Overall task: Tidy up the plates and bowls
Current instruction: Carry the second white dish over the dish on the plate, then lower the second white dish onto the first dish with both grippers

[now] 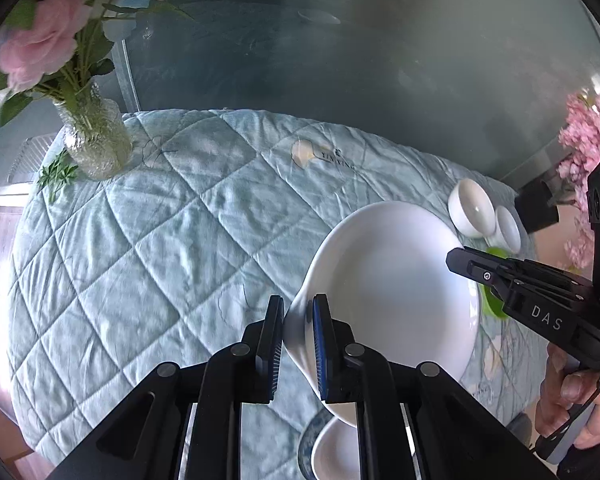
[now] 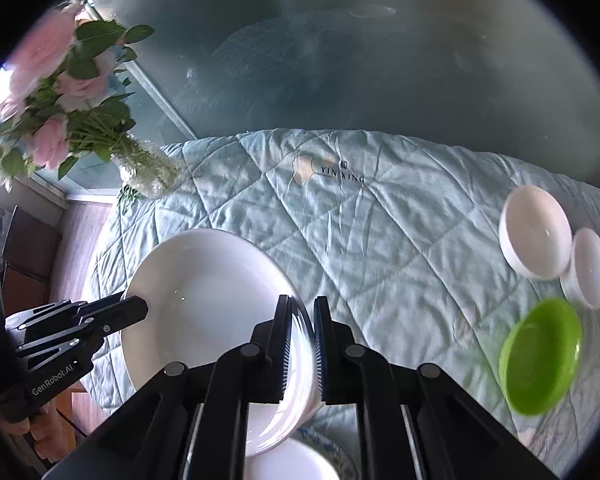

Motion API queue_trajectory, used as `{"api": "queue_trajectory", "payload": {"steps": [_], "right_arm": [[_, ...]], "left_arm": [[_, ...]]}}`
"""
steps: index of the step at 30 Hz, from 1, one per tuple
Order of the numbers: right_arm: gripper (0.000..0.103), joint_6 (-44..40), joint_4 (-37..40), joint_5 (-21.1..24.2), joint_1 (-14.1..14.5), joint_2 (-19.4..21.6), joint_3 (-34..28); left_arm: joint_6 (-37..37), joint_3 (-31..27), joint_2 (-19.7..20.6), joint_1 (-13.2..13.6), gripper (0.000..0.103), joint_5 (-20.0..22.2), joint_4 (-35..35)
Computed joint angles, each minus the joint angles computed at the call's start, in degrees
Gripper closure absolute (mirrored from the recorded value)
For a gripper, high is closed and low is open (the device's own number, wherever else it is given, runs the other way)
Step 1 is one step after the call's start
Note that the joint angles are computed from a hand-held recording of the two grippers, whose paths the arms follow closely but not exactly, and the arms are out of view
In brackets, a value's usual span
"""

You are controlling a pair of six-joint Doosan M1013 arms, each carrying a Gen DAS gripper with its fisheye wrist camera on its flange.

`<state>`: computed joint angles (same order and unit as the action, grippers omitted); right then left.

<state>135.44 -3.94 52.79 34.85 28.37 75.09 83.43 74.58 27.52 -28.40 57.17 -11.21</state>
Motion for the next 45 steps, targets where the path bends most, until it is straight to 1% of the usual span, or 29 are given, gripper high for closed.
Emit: {"api": "queue_trajectory", "payload": {"steps": [5,10,17,22,30,39,45], "right_arm": [[0.093,3.34,0.06,-0.51,1.9,-2.88,4.11],[0.093,6.07,-0.4,0.47,4.13,-4.5,7.15],[0.093,8.67,0.15,-0.1,6.22,-5.78,10.96],[0.093,9.8,1.46,-0.22,7.01,-6.07,13.0],[0.093,11.05,1.98,0.08,7.94,-6.0,14.32],[0.092,12.66,0.89,-1.14,7.97,-5.39,14.99],[0.092,12.98,0.49,-0.91,8.08,-4.47,14.86]], "left_arm": [[-1.65,5.54,-3.96,-1.64,0.093,-0.89,0.61],[-2.43,11.02,-6.43,-2.27,0.093,-1.66,-1.85],[-2.86,16.67,-8.49,-3.26,0.093,-3.13,-3.05],[-2.84,19.42,-8.88,-3.73,0.093,-3.53,-4.7],[-3.66,20.9,-8.97,-4.27,0.093,-3.08,-4.38],[-3.74,20.84,-7.74,-4.45,0.093,-3.65,-3.93],[-3.64,21.22,-6.99,-4.23,0.093,-3.83,-4.77]]}}
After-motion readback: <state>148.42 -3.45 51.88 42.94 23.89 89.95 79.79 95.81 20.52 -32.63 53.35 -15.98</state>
